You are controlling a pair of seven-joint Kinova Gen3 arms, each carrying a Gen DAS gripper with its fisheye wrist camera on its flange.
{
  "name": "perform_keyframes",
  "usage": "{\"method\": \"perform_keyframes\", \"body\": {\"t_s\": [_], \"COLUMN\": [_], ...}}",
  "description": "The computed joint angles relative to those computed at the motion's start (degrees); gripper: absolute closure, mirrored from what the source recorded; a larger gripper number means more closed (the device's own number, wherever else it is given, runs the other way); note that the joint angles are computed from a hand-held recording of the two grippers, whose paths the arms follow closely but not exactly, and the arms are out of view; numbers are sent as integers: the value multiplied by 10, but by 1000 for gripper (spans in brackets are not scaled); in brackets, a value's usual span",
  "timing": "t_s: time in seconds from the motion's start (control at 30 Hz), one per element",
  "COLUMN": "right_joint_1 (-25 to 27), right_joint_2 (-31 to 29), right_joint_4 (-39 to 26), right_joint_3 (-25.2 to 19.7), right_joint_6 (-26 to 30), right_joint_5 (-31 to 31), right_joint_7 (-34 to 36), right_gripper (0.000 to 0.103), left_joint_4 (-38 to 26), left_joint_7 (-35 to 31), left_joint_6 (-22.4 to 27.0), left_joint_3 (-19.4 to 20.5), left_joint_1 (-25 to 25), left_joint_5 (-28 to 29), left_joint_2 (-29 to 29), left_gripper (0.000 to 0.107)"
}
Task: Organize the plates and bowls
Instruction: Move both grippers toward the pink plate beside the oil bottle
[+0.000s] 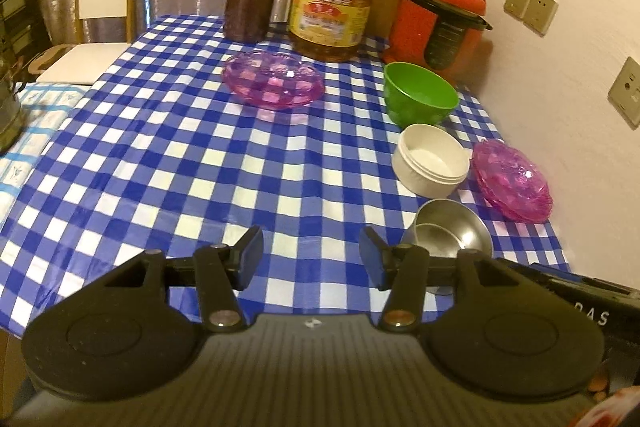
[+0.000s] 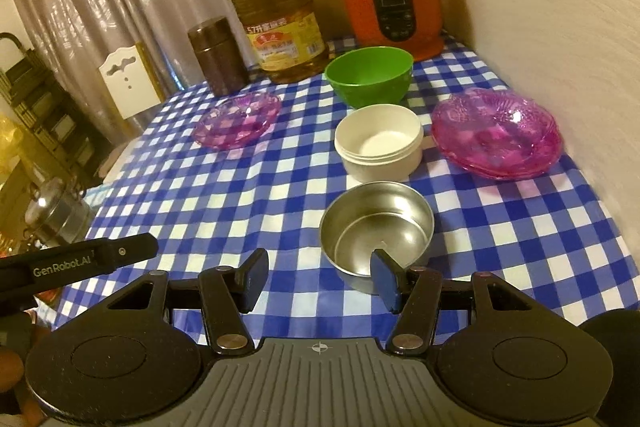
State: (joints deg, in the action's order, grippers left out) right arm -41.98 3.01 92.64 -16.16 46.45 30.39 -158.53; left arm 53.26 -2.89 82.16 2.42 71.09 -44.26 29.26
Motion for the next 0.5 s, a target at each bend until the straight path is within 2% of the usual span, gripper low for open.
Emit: {"method": "perform_keyframes", "body": {"t_s": [0.2, 0.5], "right_joint_1": [-9, -10], "right_joint_2": [1, 8], "right_joint_4": [-7, -10], "right_joint_3": [-2, 0], "right_joint_6": [11, 8], "right_joint_5": [18, 11], "right_joint_7": [-14, -4], "right_gripper": [46, 46], "left_joint_4": [11, 33], "left_joint_7": [16, 35], "left_joint_6": [1, -9], "left_joint_3": [1, 9], "left_joint_1": [5, 1], "left_joint_5": [-5, -12], "left_joint_2": [-7, -19], "left_gripper": [58, 58]}}
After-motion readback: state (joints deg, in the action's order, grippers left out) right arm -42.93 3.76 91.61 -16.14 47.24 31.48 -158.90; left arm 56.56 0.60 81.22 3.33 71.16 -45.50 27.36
